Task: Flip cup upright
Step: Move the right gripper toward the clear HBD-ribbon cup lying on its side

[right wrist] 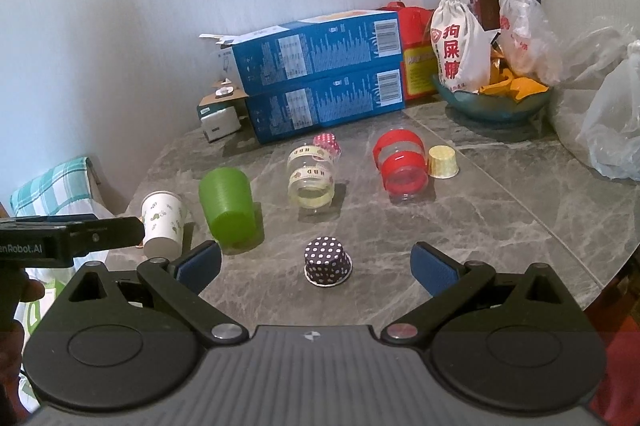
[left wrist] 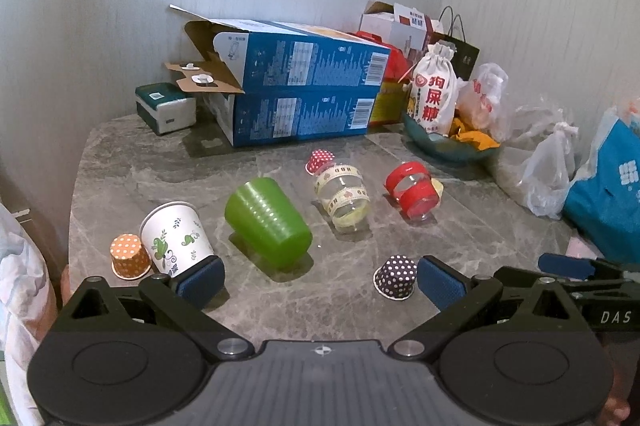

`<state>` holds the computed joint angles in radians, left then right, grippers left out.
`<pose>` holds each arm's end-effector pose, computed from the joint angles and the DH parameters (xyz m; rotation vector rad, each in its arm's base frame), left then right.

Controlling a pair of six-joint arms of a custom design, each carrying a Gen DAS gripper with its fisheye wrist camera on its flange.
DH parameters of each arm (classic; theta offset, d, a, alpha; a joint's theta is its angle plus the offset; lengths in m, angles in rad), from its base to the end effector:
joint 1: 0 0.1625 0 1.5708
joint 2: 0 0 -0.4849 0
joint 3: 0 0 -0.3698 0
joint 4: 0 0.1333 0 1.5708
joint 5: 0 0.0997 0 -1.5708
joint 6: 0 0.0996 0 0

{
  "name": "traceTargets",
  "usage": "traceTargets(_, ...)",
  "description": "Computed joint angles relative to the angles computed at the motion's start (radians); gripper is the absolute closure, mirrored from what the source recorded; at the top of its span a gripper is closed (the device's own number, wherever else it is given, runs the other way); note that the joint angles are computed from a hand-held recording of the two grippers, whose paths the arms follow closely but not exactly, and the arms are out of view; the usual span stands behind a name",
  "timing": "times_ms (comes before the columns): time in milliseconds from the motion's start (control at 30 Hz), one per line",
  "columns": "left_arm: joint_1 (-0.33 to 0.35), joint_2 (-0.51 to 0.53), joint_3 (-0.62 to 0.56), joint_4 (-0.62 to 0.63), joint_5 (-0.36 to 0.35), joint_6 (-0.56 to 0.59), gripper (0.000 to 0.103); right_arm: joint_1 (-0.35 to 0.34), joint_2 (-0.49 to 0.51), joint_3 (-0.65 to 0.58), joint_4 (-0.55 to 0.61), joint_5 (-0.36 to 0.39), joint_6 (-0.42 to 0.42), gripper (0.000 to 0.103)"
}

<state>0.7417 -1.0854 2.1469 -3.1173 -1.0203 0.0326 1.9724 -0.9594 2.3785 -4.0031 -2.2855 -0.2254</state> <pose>-0.2687 -0.4977 0.2399 0.9487 2.5119 -0.9041 0.2388 -0.3883 0.2388 0.2464 -2.2471 1.2963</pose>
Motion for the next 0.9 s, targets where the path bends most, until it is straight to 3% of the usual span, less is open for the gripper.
traceTargets(900,0.006,-0.019,0.012,0.011,0.017,-0.008,0.000,0.006,0.003,0.001,0.013,-0.012,0.019,0.001)
